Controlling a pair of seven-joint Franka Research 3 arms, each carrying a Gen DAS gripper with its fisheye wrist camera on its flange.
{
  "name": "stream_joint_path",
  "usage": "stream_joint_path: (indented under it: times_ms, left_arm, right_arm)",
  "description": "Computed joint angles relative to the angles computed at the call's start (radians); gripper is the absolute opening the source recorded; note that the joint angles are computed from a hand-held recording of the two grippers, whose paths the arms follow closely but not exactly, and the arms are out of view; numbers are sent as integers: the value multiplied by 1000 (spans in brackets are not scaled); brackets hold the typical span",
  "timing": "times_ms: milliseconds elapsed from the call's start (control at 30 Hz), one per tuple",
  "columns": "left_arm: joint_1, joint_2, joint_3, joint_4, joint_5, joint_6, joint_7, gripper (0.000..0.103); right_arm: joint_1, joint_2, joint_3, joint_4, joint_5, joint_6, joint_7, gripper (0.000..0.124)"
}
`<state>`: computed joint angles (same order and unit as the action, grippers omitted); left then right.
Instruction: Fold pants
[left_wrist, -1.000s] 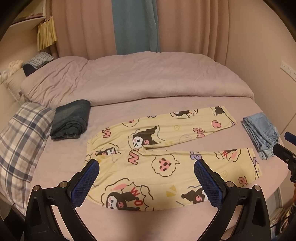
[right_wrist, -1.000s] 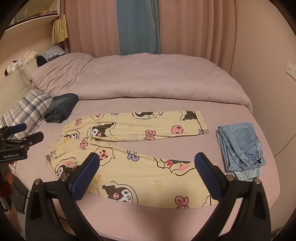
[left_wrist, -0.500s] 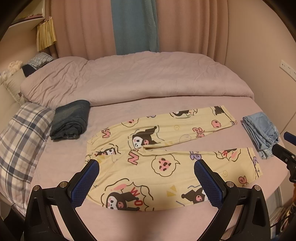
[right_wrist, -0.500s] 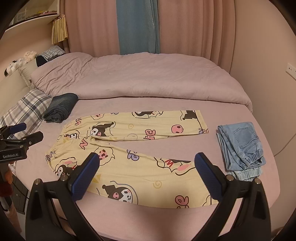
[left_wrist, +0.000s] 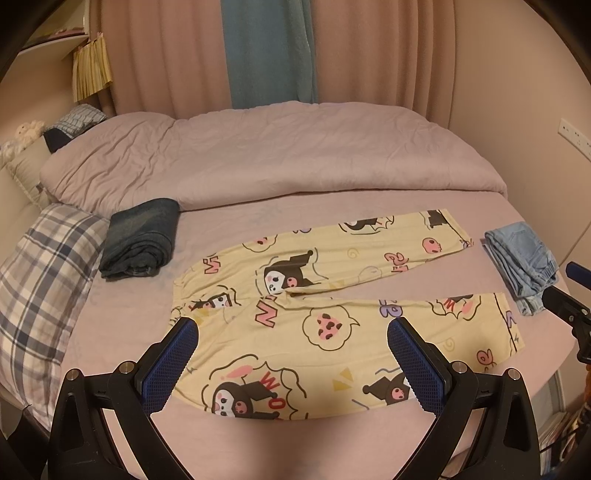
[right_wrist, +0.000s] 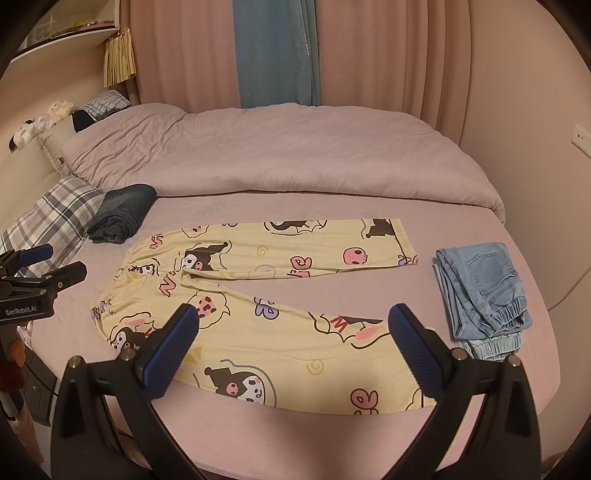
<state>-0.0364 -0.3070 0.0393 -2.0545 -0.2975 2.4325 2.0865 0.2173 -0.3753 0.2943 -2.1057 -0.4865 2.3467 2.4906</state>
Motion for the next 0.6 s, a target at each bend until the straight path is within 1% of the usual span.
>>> stream_joint_path:
  times_ms: [400,533,600]
  left_arm:
    - [-1,-2,0,-3,-1,0,1,102]
    - [-12,15,17,0,-42,-5,49,102]
    - [-15,53,32,17,-88,-4,98,102]
  right_arm:
    - [4,6,-1,3,0,-4,1,103]
    - [7,19,-5,8,4,1,-6,103]
    - [11,34,-14,10,10,20,-18,103]
